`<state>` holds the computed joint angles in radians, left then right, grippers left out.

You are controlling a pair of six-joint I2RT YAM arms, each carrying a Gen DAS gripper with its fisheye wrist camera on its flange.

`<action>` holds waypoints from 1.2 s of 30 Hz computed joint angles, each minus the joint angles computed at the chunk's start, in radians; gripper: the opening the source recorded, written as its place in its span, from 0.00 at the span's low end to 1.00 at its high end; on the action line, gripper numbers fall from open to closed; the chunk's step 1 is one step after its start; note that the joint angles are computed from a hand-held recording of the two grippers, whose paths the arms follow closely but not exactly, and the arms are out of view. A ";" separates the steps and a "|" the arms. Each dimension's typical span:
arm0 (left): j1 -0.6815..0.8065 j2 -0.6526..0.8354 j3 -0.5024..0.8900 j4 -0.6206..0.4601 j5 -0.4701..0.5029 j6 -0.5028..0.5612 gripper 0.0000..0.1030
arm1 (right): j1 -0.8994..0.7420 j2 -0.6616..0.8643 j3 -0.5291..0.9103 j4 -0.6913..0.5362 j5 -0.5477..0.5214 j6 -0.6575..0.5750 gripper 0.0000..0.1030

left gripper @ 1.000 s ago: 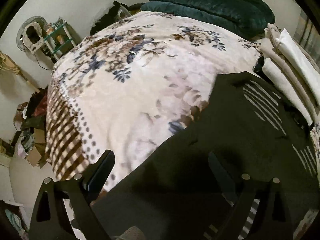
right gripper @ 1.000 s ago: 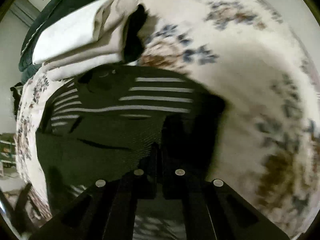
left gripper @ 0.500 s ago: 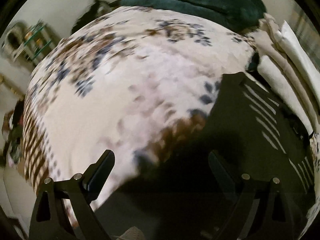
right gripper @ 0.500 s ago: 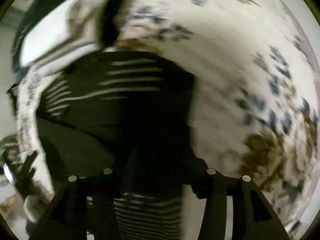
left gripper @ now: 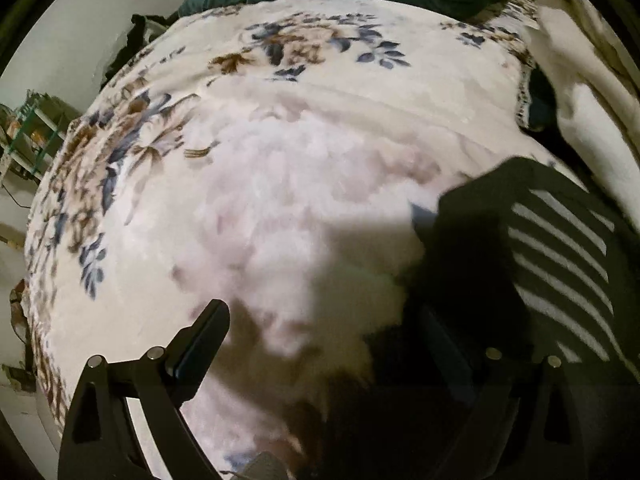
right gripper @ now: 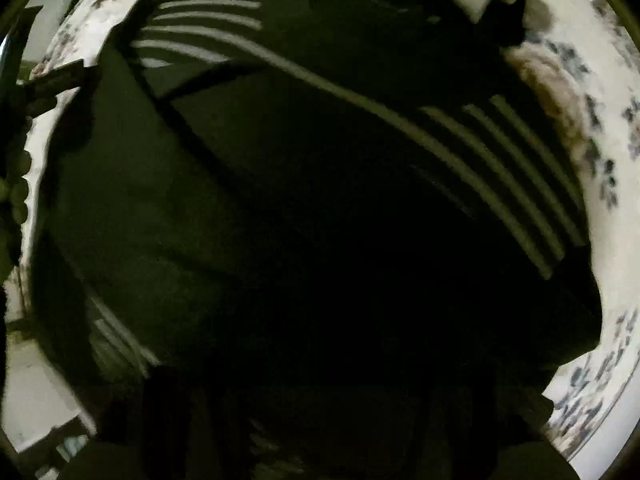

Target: Fold small clothes

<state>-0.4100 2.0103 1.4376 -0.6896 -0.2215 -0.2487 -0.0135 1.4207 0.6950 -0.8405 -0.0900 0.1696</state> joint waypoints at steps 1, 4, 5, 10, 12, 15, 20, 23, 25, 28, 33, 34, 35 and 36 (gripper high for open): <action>0.005 0.004 0.006 0.006 0.007 0.011 0.95 | 0.012 -0.038 -0.006 -0.002 0.048 0.042 0.04; 0.006 0.001 0.006 0.017 0.005 0.033 0.95 | -0.001 -0.083 0.006 -0.038 0.084 0.106 0.05; 0.008 -0.015 -0.001 0.017 0.008 0.036 0.95 | -0.024 -0.071 0.017 -0.061 0.047 0.114 0.08; -0.006 -0.187 -0.097 0.005 0.004 0.028 0.95 | -0.273 -0.168 0.031 -0.209 -0.118 0.059 0.68; -0.032 -0.305 -0.166 -0.018 -0.010 0.015 0.95 | -0.427 -0.239 0.048 -0.302 -0.132 -0.043 0.74; -0.095 -0.485 -0.259 -0.102 -0.028 -0.041 0.95 | -0.779 -0.270 0.139 -0.492 -0.179 -0.324 0.81; -0.373 -0.745 -0.366 -0.375 -0.071 -0.304 0.95 | -1.346 -0.156 0.266 -0.697 -0.106 -0.867 0.81; -0.725 -0.790 -0.391 -0.565 -0.094 -0.637 0.95 | -1.523 -0.065 0.296 -0.689 -0.030 -1.063 0.81; -0.977 -0.752 -0.398 -0.616 0.015 -0.853 0.95 | -1.608 0.012 0.330 -0.646 0.009 -1.163 0.81; -1.313 -0.616 -0.394 -0.566 0.085 -1.167 0.95 | -1.688 0.143 0.392 -0.608 0.051 -1.253 0.81; -1.557 -0.333 -0.316 -0.429 0.185 -1.339 0.95 | -1.678 0.300 0.394 -0.542 0.049 -1.264 0.81; -1.582 -0.271 -0.296 -0.412 0.198 -1.359 0.95 | -1.670 0.323 0.387 -0.527 0.041 -1.265 0.81; -1.593 -0.234 -0.282 -0.408 0.206 -1.372 0.95 | -1.654 0.347 0.383 -0.524 0.030 -1.235 0.81; -1.605 -0.196 -0.274 -0.393 0.209 -1.394 0.95 | -1.649 0.381 0.385 -0.522 0.006 -1.228 0.81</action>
